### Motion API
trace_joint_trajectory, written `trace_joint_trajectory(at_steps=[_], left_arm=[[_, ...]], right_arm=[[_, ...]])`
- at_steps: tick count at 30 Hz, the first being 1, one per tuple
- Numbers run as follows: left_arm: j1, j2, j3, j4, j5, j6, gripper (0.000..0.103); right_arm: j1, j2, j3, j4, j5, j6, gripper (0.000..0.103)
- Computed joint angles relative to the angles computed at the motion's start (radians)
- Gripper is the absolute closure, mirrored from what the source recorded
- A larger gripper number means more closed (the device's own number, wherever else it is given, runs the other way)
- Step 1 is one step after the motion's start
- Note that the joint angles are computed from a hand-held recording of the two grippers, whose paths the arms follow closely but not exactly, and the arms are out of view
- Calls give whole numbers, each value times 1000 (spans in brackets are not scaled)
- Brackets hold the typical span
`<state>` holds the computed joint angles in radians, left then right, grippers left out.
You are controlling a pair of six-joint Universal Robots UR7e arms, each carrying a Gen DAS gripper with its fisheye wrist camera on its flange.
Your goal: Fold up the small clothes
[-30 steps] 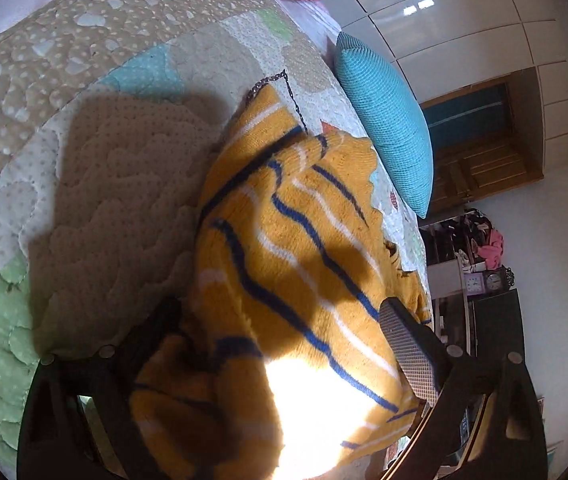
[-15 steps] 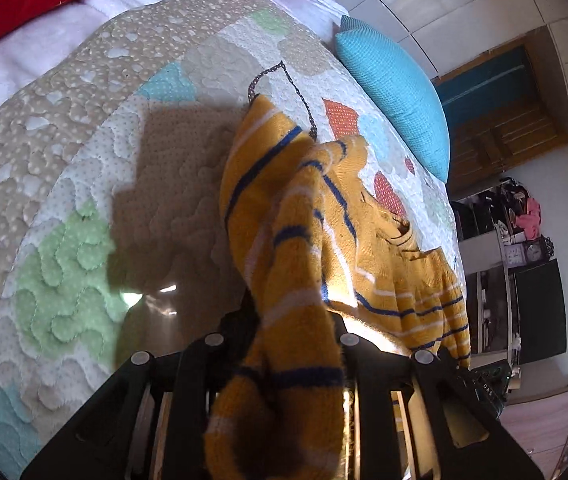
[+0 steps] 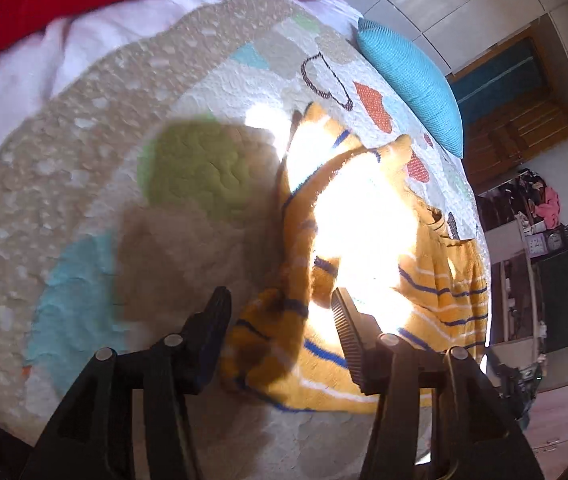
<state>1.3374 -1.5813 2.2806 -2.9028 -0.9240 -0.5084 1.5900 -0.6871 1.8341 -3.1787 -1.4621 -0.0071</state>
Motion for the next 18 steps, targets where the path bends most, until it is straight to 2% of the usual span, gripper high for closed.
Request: trace_joint_trajectory(at_steps=[3, 5, 8, 10, 12, 13, 15, 16, 18], left_arm=[[-131, -79, 85, 23, 226, -16, 38], [-191, -79, 113, -22, 313, 13, 34], [-230, -64, 131, -73, 320, 66, 26], [-227, -58, 123, -18, 295, 28, 26], [-230, -41, 127, 5, 291, -19, 26], [-237, -36, 138, 1, 300, -33, 26], [-254, -31, 162, 0, 333, -59, 26], [-258, -22, 171, -6, 349, -70, 26], [-260, -9, 186, -6, 379, -91, 26]], right_arm=[[39, -39, 18, -90, -23, -53, 46], [70, -34, -10, -76, -14, -95, 46], [124, 32, -114, 25, -23, -135, 46], [136, 89, -197, 139, -12, -159, 46], [145, 156, -283, 222, -59, -157, 46], [149, 190, -323, 233, -118, -150, 47], [132, 241, -381, 208, -209, -109, 56], [115, 254, -398, 182, -206, -76, 66], [79, 262, -429, 184, -160, 16, 74]])
